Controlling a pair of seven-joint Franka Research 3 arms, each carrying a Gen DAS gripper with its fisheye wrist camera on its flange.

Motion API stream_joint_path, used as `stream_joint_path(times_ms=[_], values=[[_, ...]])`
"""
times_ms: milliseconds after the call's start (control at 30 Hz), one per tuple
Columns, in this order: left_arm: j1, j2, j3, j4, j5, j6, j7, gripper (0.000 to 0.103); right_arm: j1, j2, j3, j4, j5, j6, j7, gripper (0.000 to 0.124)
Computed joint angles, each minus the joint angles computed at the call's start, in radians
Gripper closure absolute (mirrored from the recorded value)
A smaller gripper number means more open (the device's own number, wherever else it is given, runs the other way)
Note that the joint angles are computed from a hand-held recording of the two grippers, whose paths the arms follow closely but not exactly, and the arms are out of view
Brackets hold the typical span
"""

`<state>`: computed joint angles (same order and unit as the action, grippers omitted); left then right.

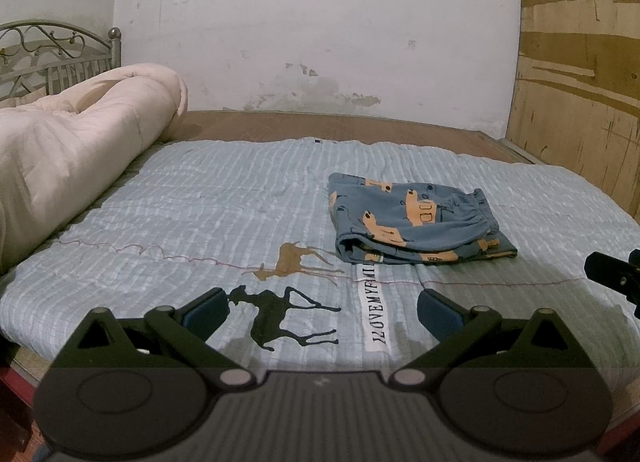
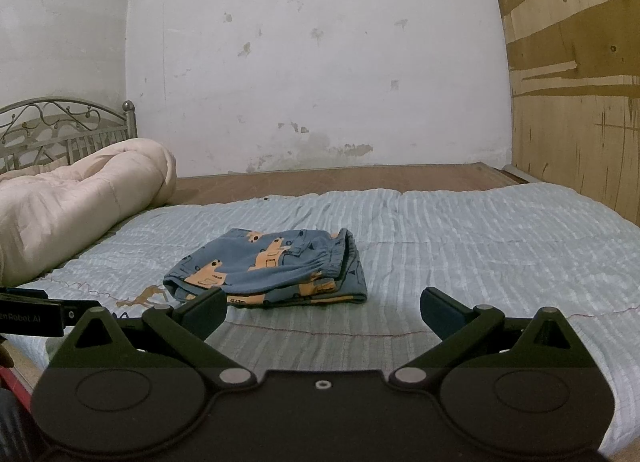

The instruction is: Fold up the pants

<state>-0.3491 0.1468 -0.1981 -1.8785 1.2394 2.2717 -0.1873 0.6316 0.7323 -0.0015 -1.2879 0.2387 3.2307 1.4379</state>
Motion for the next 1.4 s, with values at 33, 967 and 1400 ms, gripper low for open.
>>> stream_joint_path(times_ms=[33, 967, 1400], values=[[0.0, 0.0, 0.0, 0.0, 0.0, 0.001, 0.0, 0.001, 0.001, -0.001, -0.001, -0.002, 0.001, 0.001, 0.0, 0.022], [0.004, 0.004, 0.004, -0.005, -0.009, 0.018, 0.008, 0.001, -0.013, 0.005, 0.016, 0.004, -0.004, -0.017, 0.002, 0.022], [0.003, 0.005, 0.004, -0.003, -0.011, 0.016, 0.01, 0.001, -0.014, 0.006, 0.017, 0.008, -0.005, -0.02, 0.004, 0.022]])
